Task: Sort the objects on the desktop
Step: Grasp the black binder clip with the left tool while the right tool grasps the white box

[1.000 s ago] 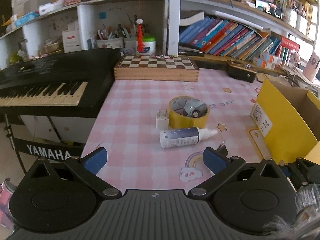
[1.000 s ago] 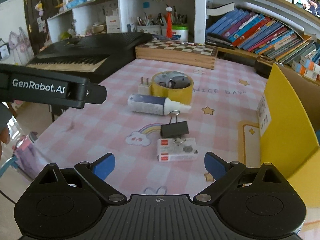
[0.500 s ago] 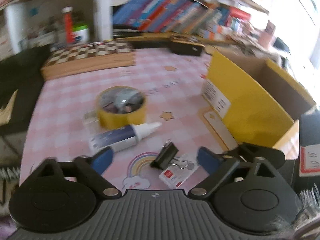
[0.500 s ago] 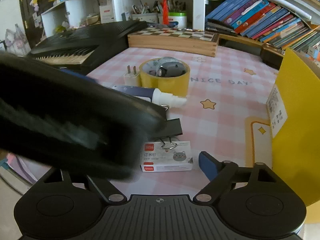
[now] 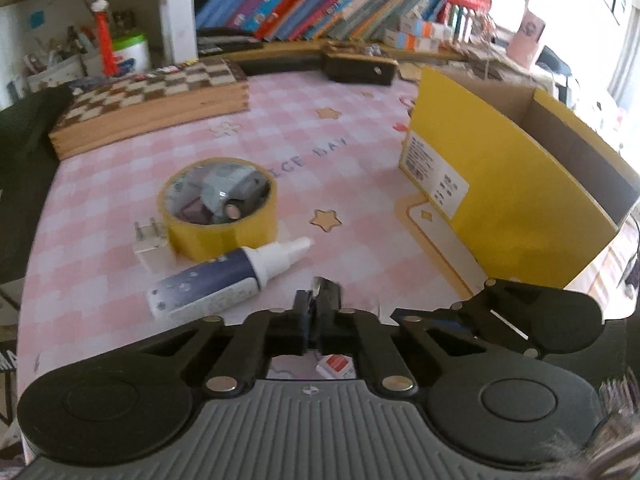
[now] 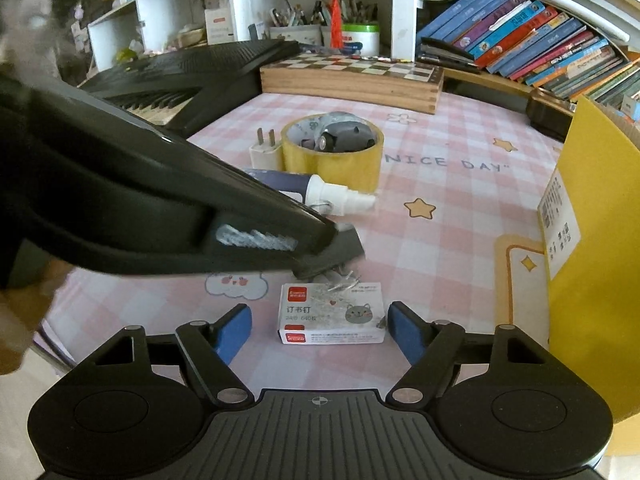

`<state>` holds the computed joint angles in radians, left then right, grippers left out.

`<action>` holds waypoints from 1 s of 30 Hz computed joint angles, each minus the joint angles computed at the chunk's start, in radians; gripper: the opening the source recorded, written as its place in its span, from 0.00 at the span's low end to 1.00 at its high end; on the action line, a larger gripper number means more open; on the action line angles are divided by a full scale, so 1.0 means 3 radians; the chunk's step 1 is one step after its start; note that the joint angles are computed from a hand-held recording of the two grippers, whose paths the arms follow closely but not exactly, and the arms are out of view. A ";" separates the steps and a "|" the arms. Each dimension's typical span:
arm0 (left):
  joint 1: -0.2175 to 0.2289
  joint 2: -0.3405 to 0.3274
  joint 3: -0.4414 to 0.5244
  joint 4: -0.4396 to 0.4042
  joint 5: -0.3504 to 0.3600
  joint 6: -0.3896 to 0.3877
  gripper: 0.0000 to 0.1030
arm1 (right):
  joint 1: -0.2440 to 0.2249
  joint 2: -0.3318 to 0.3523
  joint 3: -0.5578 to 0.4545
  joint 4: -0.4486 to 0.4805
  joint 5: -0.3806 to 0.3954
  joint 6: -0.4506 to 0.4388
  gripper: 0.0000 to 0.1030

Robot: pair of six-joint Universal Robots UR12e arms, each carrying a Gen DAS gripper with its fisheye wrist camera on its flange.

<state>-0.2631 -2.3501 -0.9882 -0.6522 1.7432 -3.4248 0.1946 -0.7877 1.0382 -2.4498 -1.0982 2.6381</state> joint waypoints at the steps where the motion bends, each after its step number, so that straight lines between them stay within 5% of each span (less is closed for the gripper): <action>1: 0.0003 0.0027 -0.0044 0.0054 0.0008 -0.0063 0.02 | 0.0001 0.0001 -0.0003 0.0001 -0.0001 -0.0009 0.73; 7: 0.0018 0.0200 -0.0313 0.0344 0.0208 -0.0614 0.01 | 0.0006 0.0031 -0.0042 -0.0039 -0.0010 -0.0037 0.53; 21: -0.0039 0.0452 -0.0679 0.0696 0.0429 -0.0982 0.01 | -0.0049 -0.0096 0.0043 -0.0053 0.0135 0.0004 0.52; 30: -0.0109 0.0631 -0.0922 0.0994 0.0350 -0.1150 0.01 | -0.0125 -0.0359 0.0296 -0.0133 0.0310 -0.0085 0.52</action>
